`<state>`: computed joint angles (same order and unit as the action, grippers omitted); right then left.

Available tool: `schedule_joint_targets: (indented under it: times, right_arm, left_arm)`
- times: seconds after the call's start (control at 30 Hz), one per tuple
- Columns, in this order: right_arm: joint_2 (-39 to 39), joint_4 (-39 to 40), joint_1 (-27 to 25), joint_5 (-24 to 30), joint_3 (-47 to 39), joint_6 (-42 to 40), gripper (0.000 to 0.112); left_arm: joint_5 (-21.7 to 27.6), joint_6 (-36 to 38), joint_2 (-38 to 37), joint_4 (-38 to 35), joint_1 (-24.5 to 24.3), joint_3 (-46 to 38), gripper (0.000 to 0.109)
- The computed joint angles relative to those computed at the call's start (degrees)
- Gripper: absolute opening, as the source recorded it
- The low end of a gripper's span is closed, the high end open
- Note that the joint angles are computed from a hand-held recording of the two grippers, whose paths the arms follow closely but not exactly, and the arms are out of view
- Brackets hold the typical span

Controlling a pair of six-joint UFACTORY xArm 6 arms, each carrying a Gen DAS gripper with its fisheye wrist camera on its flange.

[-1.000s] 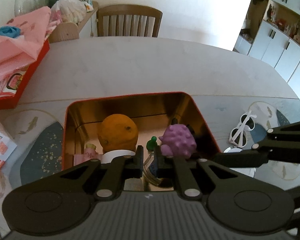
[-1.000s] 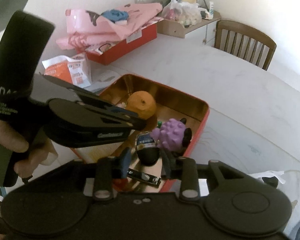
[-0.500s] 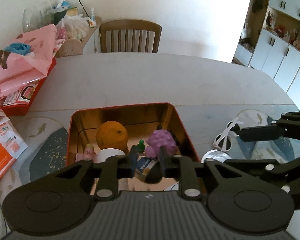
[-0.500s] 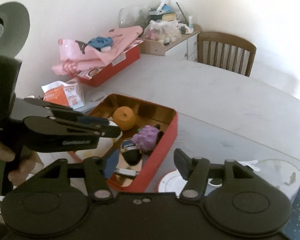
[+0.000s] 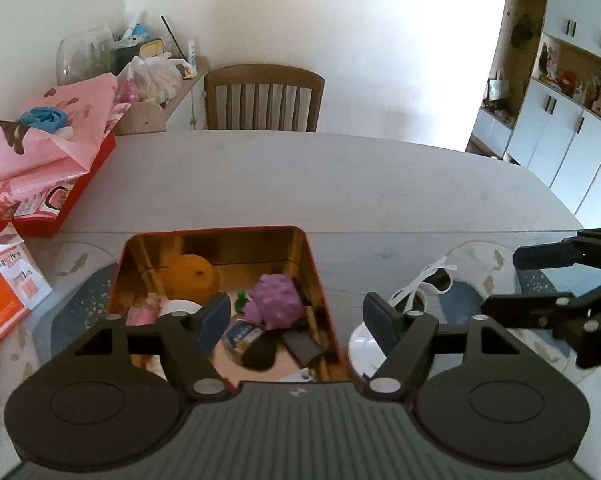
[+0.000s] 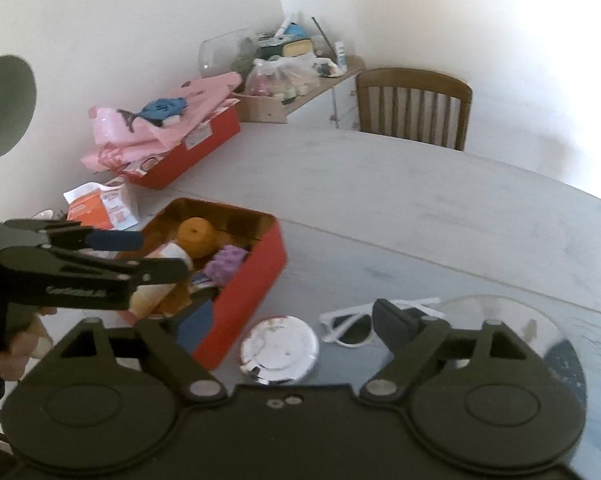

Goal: Organize rigid objects
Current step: 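Release the green toy into the tin with left tool while right tool releases the lavender block, then move left tool to the silver round tin while right tool approaches the white sunglasses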

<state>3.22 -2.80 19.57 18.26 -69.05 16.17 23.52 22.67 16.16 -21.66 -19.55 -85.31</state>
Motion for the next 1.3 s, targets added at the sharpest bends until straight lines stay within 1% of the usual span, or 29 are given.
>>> schedule_joint_targets:
  times: [0.07, 0.17, 0.23, 0.33, 0.5, 0.57, 0.67, 0.77, 0.93, 1.03, 1.1, 1.17, 1.3]
  right_arm:
    - [-1.05, 0.77, -1.02, -0.2, 1.4, -1.12, 0.096]
    - [-2.34, 2.33, -2.46, -0.36, 3.18, -3.46, 0.101]
    - [-2.9, 2.58, -3.55, -0.29, 4.03, -4.12, 0.102]
    - [-3.11, 4.21, -4.89, -0.03, 4.48, -5.77, 0.103]
    - [-2.93, 9.18, -6.98, 0.42, 4.91, -11.45, 0.103]
    - [-2.57, 11.2, -7.58, 0.95, 4.7, -14.17, 0.103]
    - [-2.0, 13.78, -8.22, 1.51, 4.31, -18.11, 0.103]
    - [-0.69, 16.05, -8.86, 2.69, 2.96, -22.55, 0.103]
    - [2.48, 18.92, -9.61, 5.91, -0.45, -30.1, 0.103]
    - [4.55, 20.91, -9.92, 7.9, -2.74, -35.37, 0.103]
    - [6.14, 21.01, -10.01, 8.82, -4.38, -37.68, 0.103]
    - [7.96, 21.69, -10.19, 9.82, -6.24, -40.48, 0.102]
    - [11.28, 21.51, -10.16, 10.64, -9.2, -43.64, 0.102]
  left_arm:
    - [-0.8, -1.62, -0.47, 0.84, -0.75, 0.97, 0.076]
    - [-2.63, -4.88, -1.4, 3.21, -2.12, 3.0, 0.082]
    - [-3.75, -6.59, -1.89, 4.2, -3.12, 4.26, 0.082]
    - [-5.36, -11.09, -2.56, 7.6, -4.44, 6.08, 0.082]
    - [-7.4, -16.71, -3.55, 11.85, -6.9, 8.9, 0.082]
    - [-6.9, -18.69, -3.53, 13.12, -7.64, 9.15, 0.082]
    - [-5.83, -24.66, -3.16, 18.04, -8.52, 9.21, 0.082]
    - [-4.02, -29.11, -2.14, 21.43, -9.07, 8.37, 0.082]
    - [-0.83, -41.16, 0.01, 32.89, -9.99, 6.74, 0.082]
    - [0.74, -46.53, 1.57, 37.26, -10.35, 5.45, 0.082]
    - [0.98, -49.01, 2.54, 39.38, -10.6, 4.83, 0.082]
    - [1.41, -52.42, 3.31, 42.98, -10.86, 4.19, 0.082]
    - [3.09, -58.62, 5.27, 48.35, -11.21, 2.25, 0.082]
